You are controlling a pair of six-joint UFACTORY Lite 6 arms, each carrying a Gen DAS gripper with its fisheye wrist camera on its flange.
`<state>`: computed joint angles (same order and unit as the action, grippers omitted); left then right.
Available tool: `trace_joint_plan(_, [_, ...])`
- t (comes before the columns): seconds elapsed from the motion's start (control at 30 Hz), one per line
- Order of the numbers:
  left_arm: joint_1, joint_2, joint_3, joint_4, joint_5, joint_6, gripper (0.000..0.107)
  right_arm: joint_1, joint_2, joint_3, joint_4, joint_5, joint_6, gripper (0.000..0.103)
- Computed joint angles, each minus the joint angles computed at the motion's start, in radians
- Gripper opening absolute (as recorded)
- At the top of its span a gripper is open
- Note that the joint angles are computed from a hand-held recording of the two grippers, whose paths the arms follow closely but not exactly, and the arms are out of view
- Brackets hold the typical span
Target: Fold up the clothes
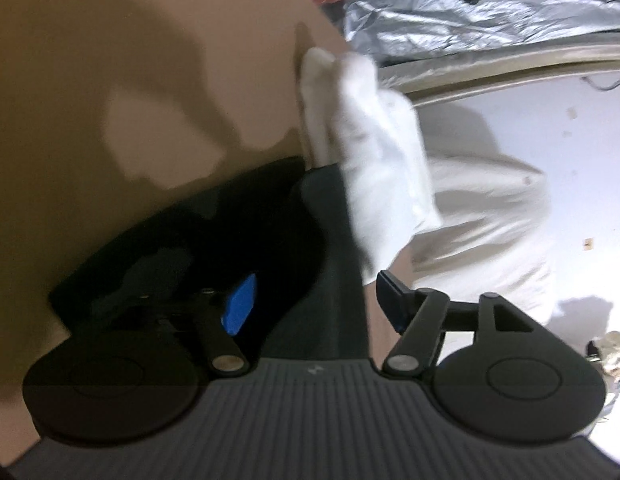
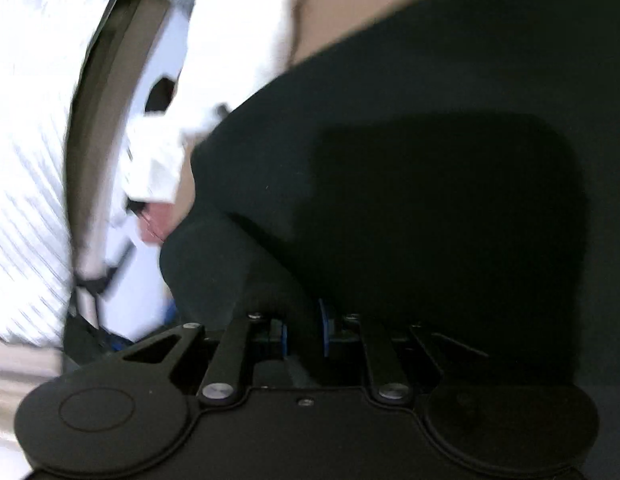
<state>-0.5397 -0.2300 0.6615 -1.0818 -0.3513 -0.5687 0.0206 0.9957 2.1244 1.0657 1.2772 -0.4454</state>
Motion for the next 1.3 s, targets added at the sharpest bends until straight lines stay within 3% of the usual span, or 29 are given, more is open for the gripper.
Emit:
trace_joint_plan(0.07, [-0.006, 0.056, 0.049, -0.012, 0.043, 0.026, 0.07, -0.006, -0.022, -0.052, 0.016, -0.02, -0.042, 0.011])
trace_joint_plan(0.17, [-0.003, 0.136, 0.149, -0.237, 0.144, 0.311, 0.071, -0.01, -0.087, -0.152, 0.04, -0.06, -0.103, 0.011])
trace_joint_plan(0.2, [-0.003, 0.17, 0.183, -0.296, 0.163, 0.416, 0.065, -0.011, -0.117, -0.197, 0.051, -0.073, -0.127, 0.012])
trace_joint_plan(0.23, [-0.012, 0.201, 0.212, -0.36, 0.154, 0.52, 0.057, -0.014, -0.133, -0.222, 0.061, -0.081, -0.141, 0.012])
trace_joint_plan(0.27, [-0.029, 0.227, 0.239, -0.438, 0.126, 0.625, 0.013, -0.015, -0.14, -0.235, 0.077, -0.083, -0.158, 0.015])
trace_joint_plan(0.3, [-0.049, 0.223, 0.25, -0.543, 0.081, 0.73, 0.003, -0.017, -0.147, -0.248, 0.092, -0.085, -0.175, 0.018])
trace_joint_plan(0.37, [-0.09, 0.154, 0.246, -0.725, -0.029, 0.874, 0.003, -0.03, -0.181, -0.289, 0.089, -0.055, -0.192, 0.03])
trace_joint_plan(0.4, [-0.12, 0.126, 0.25, -0.785, -0.116, 0.933, 0.003, -0.037, -0.197, -0.309, 0.087, -0.039, -0.2, 0.044])
trace_joint_plan(0.5, [-0.203, 0.078, 0.3, -1.0, -0.389, 1.206, 0.003, -0.085, -0.347, -0.455, 0.062, 0.039, -0.315, 0.064])
trace_joint_plan(0.7, [-0.169, 0.09, 0.272, -1.178, -0.377, 1.336, 0.002, -0.21, -0.729, -0.896, -0.075, -0.1, -0.728, 0.065])
trace_joint_plan(0.83, [-0.228, 0.097, 0.336, -1.133, -0.506, 1.348, 0.002, -0.271, -0.887, -1.069, -0.073, -0.155, -0.901, 0.065])
trace_joint_plan(1.0, [-0.18, 0.182, 0.423, -1.429, -0.713, 1.539, 0.006, -0.275, -0.935, -1.086, -0.094, -0.177, -0.944, 0.065])
trace_joint_plan(1.03, [-0.184, 0.131, 0.378, -1.437, -0.704, 1.495, 0.007, -0.272, -0.931, -1.077, -0.104, -0.18, -0.943, 0.065])
trace_joint_plan(1.07, [-0.203, 0.039, 0.298, -1.404, -0.658, 1.41, 0.018, -0.248, -0.937, -1.067, -0.108, -0.189, -0.923, 0.065])
trace_joint_plan(1.1, [-0.23, -0.056, 0.216, -1.351, -0.616, 1.305, 0.039, -0.252, -0.942, -1.064, -0.108, -0.184, -0.93, 0.065])
trace_joint_plan(1.17, [-0.272, -0.154, 0.128, -1.266, -0.561, 1.157, 0.061, -0.265, -0.946, -1.066, -0.094, -0.164, -0.947, 0.065])
trace_joint_plan(1.23, [-0.259, -0.139, 0.124, -1.266, -0.485, 1.176, 0.062, -0.259, -0.949, -1.076, -0.077, -0.169, -0.952, 0.065])
trace_joint_plan(1.3, [-0.207, -0.072, 0.162, -1.352, -0.39, 1.293, 0.072, -0.258, -0.954, -1.094, -0.062, -0.18, -0.963, 0.065])
